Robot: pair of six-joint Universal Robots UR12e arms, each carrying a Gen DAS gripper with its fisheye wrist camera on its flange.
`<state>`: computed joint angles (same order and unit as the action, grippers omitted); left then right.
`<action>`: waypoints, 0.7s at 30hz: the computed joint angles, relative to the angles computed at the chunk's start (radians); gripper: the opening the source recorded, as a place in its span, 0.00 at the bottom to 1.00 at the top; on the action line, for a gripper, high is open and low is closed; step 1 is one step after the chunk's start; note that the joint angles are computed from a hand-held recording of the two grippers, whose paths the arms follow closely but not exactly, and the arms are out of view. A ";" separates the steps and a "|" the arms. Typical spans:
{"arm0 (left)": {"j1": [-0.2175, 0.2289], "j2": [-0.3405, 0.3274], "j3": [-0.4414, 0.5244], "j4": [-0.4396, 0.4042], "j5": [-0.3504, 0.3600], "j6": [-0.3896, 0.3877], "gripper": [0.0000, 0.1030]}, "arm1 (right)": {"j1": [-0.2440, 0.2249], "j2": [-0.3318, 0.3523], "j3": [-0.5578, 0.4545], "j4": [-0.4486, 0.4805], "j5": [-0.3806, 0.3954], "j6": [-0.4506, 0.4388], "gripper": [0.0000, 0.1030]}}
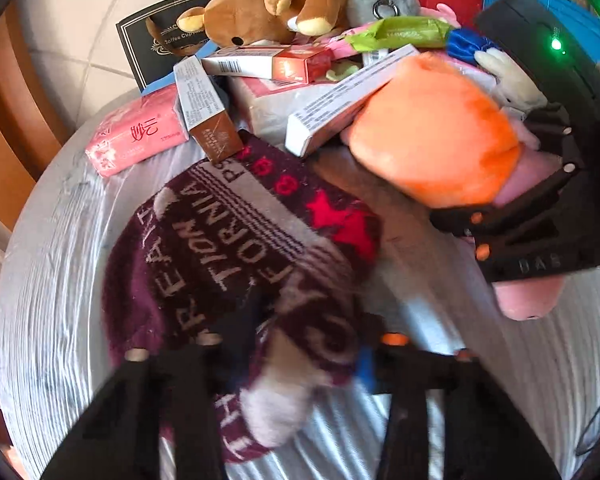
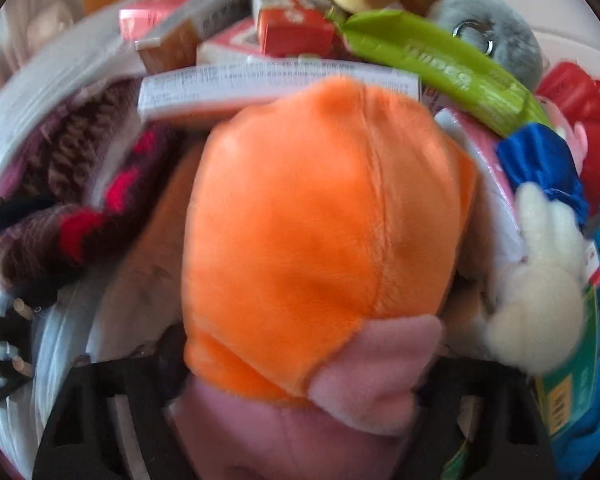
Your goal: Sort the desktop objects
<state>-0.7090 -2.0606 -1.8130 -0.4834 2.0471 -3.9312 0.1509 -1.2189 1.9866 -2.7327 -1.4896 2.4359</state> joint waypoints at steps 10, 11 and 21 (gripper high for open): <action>-0.044 0.094 -0.035 0.069 0.151 -0.014 0.23 | -0.135 -0.153 0.022 0.184 0.366 -0.024 0.64; -0.048 0.102 -0.034 0.073 0.164 -0.007 0.23 | -0.141 -0.167 0.026 0.187 0.389 -0.017 0.64; -0.112 0.103 0.078 0.213 0.295 0.261 0.23 | -0.234 -0.304 0.068 0.100 0.550 0.093 0.64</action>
<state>-0.8212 -1.9572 -1.7354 -0.2704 2.3417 -3.6706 -0.0827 -1.5234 2.0543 -2.6323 -0.9392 2.5289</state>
